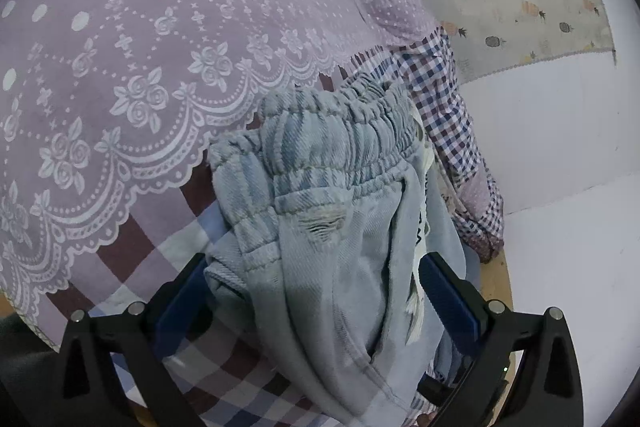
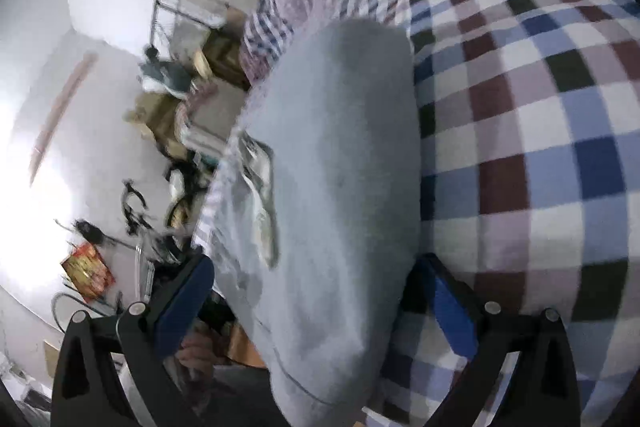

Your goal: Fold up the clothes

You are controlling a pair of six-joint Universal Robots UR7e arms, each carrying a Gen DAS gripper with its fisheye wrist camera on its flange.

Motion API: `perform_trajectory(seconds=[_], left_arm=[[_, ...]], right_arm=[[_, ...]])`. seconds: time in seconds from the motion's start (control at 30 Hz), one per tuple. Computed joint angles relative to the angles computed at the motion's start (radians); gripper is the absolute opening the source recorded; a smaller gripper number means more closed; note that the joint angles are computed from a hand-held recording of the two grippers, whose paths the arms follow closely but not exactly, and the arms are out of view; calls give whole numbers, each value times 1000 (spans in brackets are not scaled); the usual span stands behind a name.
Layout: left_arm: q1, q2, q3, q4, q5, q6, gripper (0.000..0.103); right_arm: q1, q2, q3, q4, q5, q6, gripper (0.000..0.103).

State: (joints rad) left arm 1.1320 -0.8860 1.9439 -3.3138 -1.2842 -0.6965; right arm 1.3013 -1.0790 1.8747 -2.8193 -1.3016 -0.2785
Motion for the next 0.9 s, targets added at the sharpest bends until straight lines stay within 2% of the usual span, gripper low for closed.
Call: perform_trajectory(seconds=[0.23, 0.53, 0.7, 0.77, 0.9], left_arm=[[3, -12, -1, 9, -16, -2, 103], [-9, -7, -13, 34, 18, -4, 103], [0, -5, -11, 31, -9, -10, 103], [2, -5, -11, 36, -24, -12, 103], [6, -3, -16, 51, -36, -9, 103]], right_arm=[[40, 60, -87, 80, -67, 4, 103], [59, 87, -140, 144, -53, -29, 103], [83, 115, -178, 169, -61, -79, 103], [97, 141, -207, 174, -111, -68, 103], [88, 147, -205, 161, -84, -54, 103]])
